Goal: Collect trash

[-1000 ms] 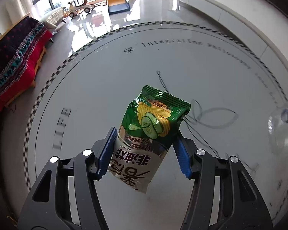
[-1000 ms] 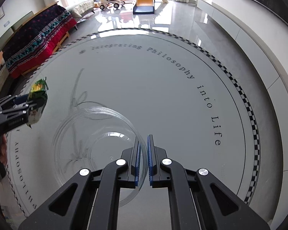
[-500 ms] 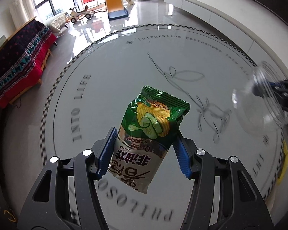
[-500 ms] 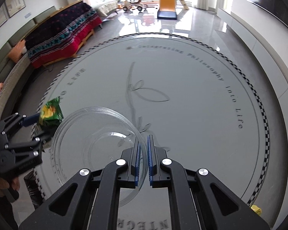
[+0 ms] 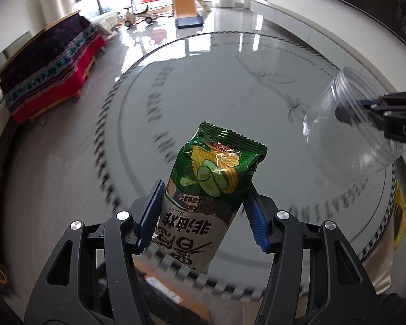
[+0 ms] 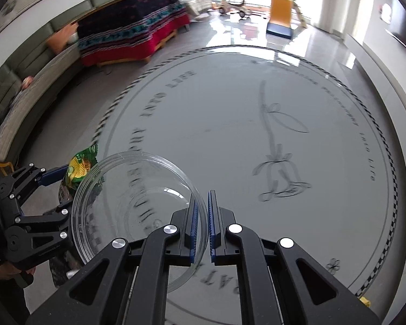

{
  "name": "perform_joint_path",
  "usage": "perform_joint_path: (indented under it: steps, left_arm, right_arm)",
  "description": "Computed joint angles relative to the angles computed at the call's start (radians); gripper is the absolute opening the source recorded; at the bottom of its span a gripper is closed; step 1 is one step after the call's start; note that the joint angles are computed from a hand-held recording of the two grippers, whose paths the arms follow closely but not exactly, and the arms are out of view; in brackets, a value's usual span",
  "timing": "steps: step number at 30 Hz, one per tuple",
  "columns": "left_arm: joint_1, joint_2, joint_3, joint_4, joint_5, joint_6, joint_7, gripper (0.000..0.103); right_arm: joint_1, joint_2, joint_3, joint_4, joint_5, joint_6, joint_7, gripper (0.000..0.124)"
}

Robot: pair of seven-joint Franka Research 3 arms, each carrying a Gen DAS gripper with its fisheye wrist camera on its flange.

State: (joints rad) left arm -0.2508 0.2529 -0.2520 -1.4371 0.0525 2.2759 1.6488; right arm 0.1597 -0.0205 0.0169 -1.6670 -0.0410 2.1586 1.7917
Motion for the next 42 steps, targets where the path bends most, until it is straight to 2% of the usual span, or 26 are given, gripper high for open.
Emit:
perform_joint_path:
  steps: [11, 16, 25, 27, 28, 29, 31, 35, 42]
  left_arm:
    - [0.078, -0.334, 0.064, -0.482, -0.071, 0.143, -0.022, 0.057]
    - [0.103, -0.453, 0.105, -0.651, -0.058, 0.154, -0.076, 0.057]
    - [0.215, -0.662, 0.18, -0.936, 0.057, 0.117, -0.247, 0.059]
    - [0.23, -0.695, 0.197, -0.972, 0.061, 0.104, -0.26, 0.066]
    - [0.246, -0.704, 0.192, -0.979, 0.086, 0.086, -0.276, 0.091]
    - [0.261, -0.718, 0.177, -0.99, 0.12, 0.088, -0.305, 0.097]
    - [0.282, -0.746, 0.163, -1.012, 0.182, 0.091, -0.34, 0.097]
    - [0.272, -0.783, 0.19, -1.044, 0.185, 0.095, -0.34, 0.097]
    - [0.252, -0.769, 0.179, -1.02, 0.194, 0.096, -0.342, 0.097]
  right_arm:
    - [0.12, 0.048, 0.074, 0.022, 0.042, -0.007, -0.059, 0.008]
    - [0.187, 0.097, 0.102, 0.051, 0.074, -0.027, -0.099, 0.008]
    - [0.316, 0.254, 0.14, 0.198, 0.129, -0.108, -0.168, 0.008]
    - [0.342, 0.312, 0.147, 0.268, 0.151, -0.14, -0.181, 0.023]
    - [0.366, 0.34, 0.143, 0.304, 0.128, -0.155, -0.168, 0.055]
    - [0.381, 0.34, 0.138, 0.305, 0.122, -0.144, -0.157, 0.067]
    - [0.395, 0.334, 0.135, 0.292, 0.123, -0.108, -0.165, 0.068]
    - [0.405, 0.315, 0.128, 0.273, 0.118, -0.099, -0.18, 0.067]
    - [0.387, 0.29, 0.125, 0.242, 0.152, -0.086, -0.181, 0.068]
